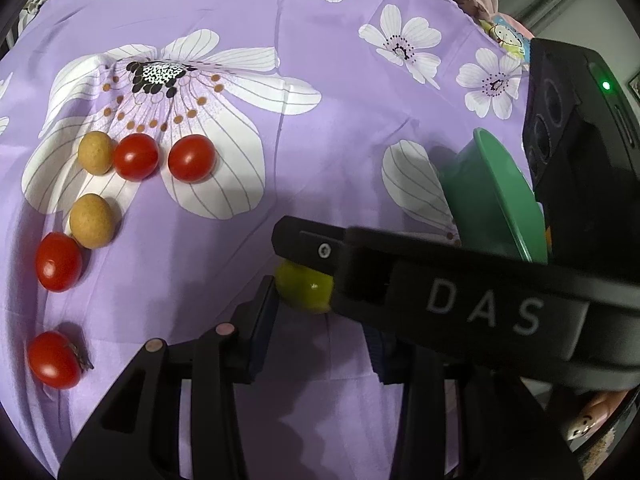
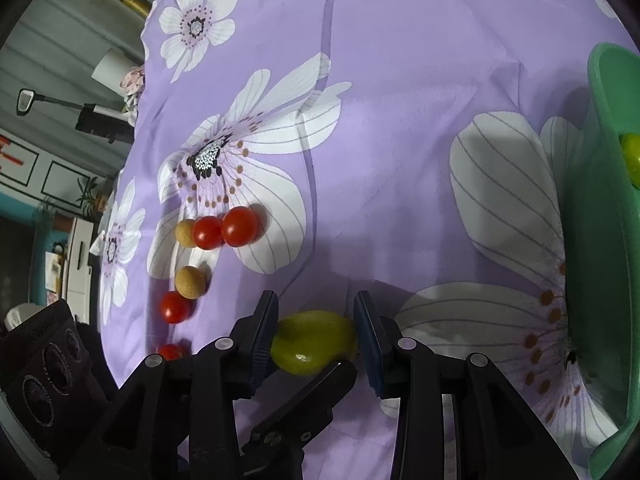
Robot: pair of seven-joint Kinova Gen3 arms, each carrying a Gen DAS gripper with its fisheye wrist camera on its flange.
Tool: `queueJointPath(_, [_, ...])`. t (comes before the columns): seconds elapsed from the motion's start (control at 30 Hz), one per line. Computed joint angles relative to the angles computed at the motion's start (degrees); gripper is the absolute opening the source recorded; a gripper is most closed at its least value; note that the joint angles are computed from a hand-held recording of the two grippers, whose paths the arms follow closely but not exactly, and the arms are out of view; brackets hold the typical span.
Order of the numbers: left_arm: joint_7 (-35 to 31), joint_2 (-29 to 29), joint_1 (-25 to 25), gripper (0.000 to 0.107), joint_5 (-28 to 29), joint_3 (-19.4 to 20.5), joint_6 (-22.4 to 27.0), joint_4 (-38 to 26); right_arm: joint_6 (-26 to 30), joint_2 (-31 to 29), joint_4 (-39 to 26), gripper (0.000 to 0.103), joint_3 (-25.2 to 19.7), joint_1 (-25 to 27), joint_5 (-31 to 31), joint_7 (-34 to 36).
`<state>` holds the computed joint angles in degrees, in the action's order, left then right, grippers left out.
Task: Organize fruits
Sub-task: 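Close the right gripper around the second green plum, then carry the second plum with the right gripper over the green bowl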
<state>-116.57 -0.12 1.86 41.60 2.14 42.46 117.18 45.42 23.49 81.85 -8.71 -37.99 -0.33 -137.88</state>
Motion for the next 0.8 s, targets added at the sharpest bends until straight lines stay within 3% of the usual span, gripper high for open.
queueJointPath(0.3, [-0.8,-1.2,0.1,0.039,0.5,-0.2,-0.8,0.5,-0.2,-0.4,0.2,0.041,-0.1,-0.3,0.2,0.5])
queueJointPath(0.6, [-5.2,-8.0,2.5,0.038,6.2,-3.1,-2.3,1.7,-3.8,-7.1,3.5,0.041,1.1,-4.2,8.7,-5.8])
queueJointPath(0.7, [-2.9,-10.0,3.5,0.038,3.3,-0.6,-5.5,0.7,-6.1,-9.6,5.5,0.041,0.9,-4.3,11.0,-7.4])
queueJointPath(0.8, [-1.9,-10.0,6.2,0.038,2.6,-0.9,-6.2,-0.7,-6.1,-11.8,6.8,0.041,1.3,-5.4,15.9,-11.7])
